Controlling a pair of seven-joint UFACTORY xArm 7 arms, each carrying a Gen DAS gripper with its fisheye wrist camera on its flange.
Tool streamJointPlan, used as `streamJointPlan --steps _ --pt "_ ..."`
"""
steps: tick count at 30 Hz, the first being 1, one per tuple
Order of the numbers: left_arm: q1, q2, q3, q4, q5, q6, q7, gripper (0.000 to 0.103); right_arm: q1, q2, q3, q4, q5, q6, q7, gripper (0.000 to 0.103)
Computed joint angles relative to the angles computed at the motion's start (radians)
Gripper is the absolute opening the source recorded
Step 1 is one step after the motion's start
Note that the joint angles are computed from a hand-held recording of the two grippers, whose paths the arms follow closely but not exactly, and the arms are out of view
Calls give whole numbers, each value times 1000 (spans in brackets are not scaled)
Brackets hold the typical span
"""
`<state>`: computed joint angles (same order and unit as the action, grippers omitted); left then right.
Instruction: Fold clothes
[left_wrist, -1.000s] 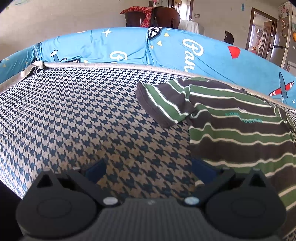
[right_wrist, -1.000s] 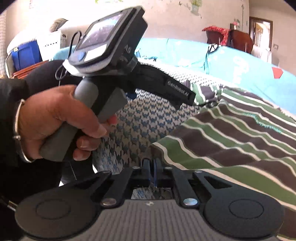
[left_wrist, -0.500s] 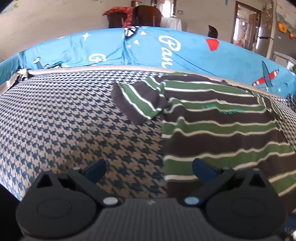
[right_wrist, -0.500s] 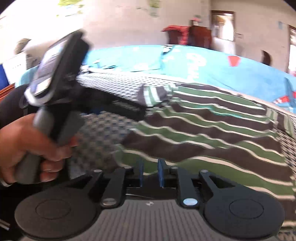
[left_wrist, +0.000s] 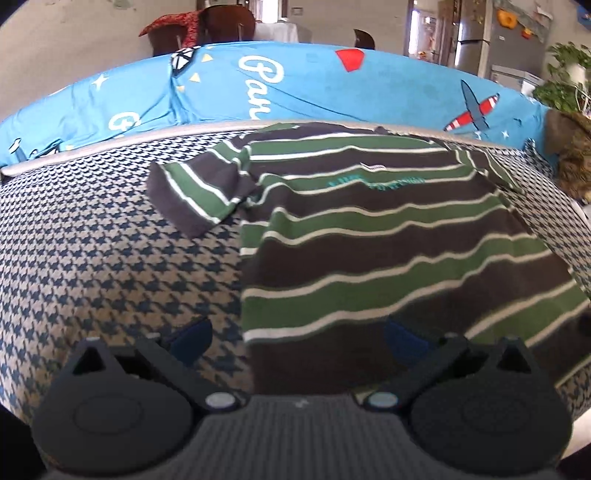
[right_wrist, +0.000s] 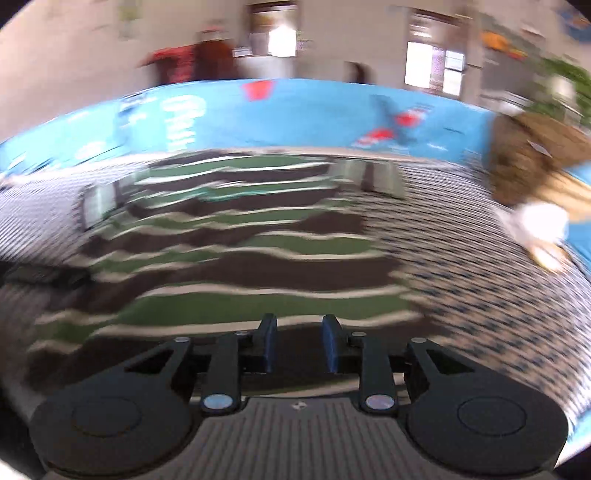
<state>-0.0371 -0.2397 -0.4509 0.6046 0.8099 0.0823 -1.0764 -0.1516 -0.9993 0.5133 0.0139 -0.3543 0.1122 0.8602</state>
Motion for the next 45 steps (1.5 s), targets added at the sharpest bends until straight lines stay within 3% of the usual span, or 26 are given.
streamJointPlan --steps 7,10,15,18,20,22,24,28,32,35,38,41,45 --pt "-49 22 29 4 -37 -8 57 103 2 -181 -41 -36 -1 249 106 33" --pt "-66 32 42 2 -65 -6 83 103 -2 -170 -101 -47 -14 240 110 41" --pt "-75 36 55 -4 -91 -7 99 103 11 -125 -203 -67 14 163 67 41" --pt "-72 37 53 -4 -93 -7 104 103 -2 -113 -175 -67 30 147 78 36" --pt "-70 39 52 -4 -91 -8 105 103 -9 -107 -162 -69 32 132 81 15" --pt "-67 41 50 -2 -88 -8 103 103 -4 -112 -156 -74 33 117 77 10" --pt "-62 43 47 -1 -82 -8 97 103 -2 -155 -124 -79 32 141 93 9" --pt "-48 45 46 -1 -64 -6 65 103 25 -332 -22 -77 4 330 209 7" --pt "-45 50 56 2 -56 -5 47 103 52 -347 -27 -58 -16 468 275 7" --pt "-33 50 53 4 -31 1 18 103 51 -351 -36 -52 -45 494 323 14" --pt "-29 52 51 11 2 28 -17 103 69 -347 -81 -58 -78 478 324 22" --pt "-27 47 60 10 48 36 -70 103 81 -324 -89 -55 -108 441 311 22" --pt "-29 44 80 12 79 47 -125 103 85 -276 -113 -72 -130 289 269 26"
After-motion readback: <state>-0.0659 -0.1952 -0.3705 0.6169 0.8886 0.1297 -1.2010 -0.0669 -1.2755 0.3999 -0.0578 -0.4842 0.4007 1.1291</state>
